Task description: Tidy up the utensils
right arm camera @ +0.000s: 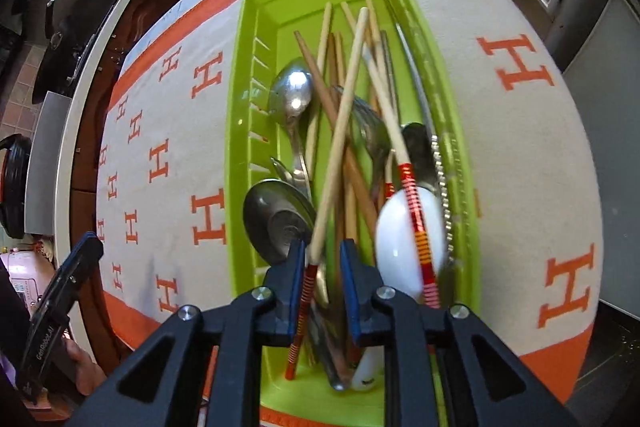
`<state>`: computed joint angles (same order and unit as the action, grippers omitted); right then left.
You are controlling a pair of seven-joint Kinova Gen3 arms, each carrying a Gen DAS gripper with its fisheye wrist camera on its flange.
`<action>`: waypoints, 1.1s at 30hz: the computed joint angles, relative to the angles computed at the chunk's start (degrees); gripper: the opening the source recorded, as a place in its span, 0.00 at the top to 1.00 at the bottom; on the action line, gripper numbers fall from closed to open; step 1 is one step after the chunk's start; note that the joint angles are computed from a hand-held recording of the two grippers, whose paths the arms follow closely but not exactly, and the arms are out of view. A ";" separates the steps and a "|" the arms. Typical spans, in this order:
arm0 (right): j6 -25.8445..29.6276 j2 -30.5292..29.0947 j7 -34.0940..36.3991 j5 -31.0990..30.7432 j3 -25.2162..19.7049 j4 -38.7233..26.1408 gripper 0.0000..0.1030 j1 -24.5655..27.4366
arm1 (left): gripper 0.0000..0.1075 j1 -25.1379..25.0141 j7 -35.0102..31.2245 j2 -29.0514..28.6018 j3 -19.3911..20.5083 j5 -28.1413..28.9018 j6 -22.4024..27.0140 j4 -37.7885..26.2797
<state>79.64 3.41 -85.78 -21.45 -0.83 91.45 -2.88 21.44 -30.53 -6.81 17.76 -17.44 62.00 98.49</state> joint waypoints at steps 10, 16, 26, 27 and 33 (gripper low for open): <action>1.56 -6.45 -0.77 2.16 1.95 0.99 0.82 0.87 | 0.56 -0.04 0.61 -1.00 0.41 0.06 0.49 0.33; 0.88 -7.18 -5.85 8.44 0.46 1.27 0.82 -0.56 | 0.56 -0.10 0.64 -1.56 1.14 0.21 0.55 0.45; -6.71 -8.90 -5.80 7.65 0.48 6.80 0.78 -0.99 | 0.56 -0.42 0.72 -2.73 1.78 0.71 0.97 0.96; -7.63 -9.36 -4.92 7.35 0.56 7.41 0.79 -1.19 | 0.56 -0.49 0.72 -2.87 1.85 0.74 1.05 1.05; -16.39 -13.90 0.97 9.43 -1.91 12.25 0.88 -4.16 | 0.56 -0.96 0.92 -3.77 2.09 1.42 1.21 1.66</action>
